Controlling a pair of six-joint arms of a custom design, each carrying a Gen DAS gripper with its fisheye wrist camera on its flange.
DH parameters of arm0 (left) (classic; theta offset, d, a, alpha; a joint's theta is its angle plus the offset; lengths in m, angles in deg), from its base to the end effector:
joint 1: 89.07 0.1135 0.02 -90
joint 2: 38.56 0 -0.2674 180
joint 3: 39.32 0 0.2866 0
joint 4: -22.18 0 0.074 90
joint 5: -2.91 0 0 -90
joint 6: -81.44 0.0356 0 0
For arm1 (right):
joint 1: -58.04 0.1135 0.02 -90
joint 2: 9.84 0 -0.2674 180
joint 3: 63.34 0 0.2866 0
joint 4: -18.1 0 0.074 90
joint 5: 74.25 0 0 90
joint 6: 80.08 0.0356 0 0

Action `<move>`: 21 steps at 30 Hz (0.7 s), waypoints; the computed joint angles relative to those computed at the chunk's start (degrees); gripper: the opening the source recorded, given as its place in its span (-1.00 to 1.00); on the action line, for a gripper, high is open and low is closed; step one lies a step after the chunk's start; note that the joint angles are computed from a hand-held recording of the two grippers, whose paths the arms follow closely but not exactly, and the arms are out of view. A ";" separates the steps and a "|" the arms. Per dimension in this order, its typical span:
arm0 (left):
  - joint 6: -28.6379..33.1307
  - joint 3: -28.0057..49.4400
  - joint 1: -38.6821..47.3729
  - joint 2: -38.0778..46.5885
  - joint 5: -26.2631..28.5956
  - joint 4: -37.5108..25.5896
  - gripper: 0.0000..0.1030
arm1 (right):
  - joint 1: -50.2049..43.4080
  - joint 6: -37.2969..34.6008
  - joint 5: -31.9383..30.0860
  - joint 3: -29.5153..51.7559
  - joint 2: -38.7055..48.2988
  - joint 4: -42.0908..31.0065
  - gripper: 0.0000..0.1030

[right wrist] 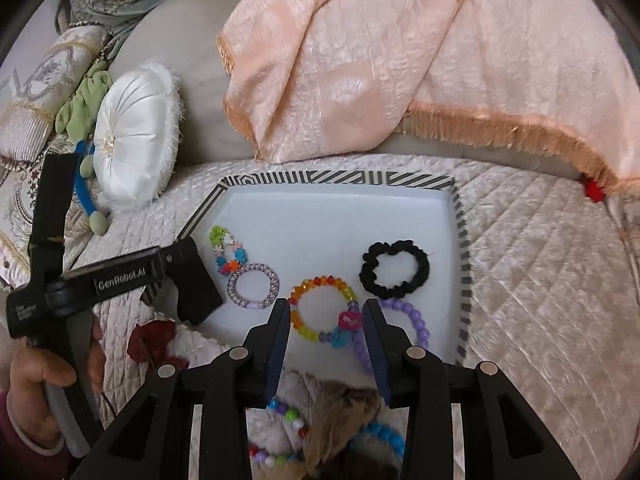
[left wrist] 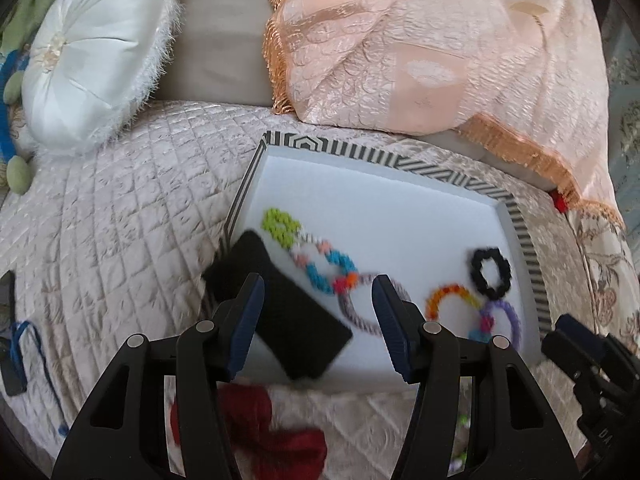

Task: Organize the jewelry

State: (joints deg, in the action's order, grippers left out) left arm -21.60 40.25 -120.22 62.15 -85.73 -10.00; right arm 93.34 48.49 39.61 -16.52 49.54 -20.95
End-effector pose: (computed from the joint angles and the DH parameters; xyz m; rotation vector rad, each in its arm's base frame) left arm 0.3440 -0.2089 0.1850 0.4089 2.5024 -0.3440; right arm 0.1958 0.1210 0.1978 0.2414 2.3598 0.0954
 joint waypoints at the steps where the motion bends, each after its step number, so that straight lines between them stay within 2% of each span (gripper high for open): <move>1: -0.04 -1.22 -0.23 -1.09 -0.19 0.28 0.09 | 1.27 1.27 1.13 -0.09 -0.43 -0.80 -0.31; 11: -0.61 -13.15 -3.08 -13.43 -1.98 1.73 0.09 | 12.94 14.96 11.06 0.72 -2.03 -10.81 -0.31; 21: -3.23 -18.83 -4.80 -21.18 -1.53 0.40 0.09 | 21.65 25.83 17.06 2.44 -2.05 -21.29 -0.31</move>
State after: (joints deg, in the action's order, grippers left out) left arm -24.83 21.42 -125.02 40.98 -87.26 -9.59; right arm 115.00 74.32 56.67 -14.08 47.50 -42.24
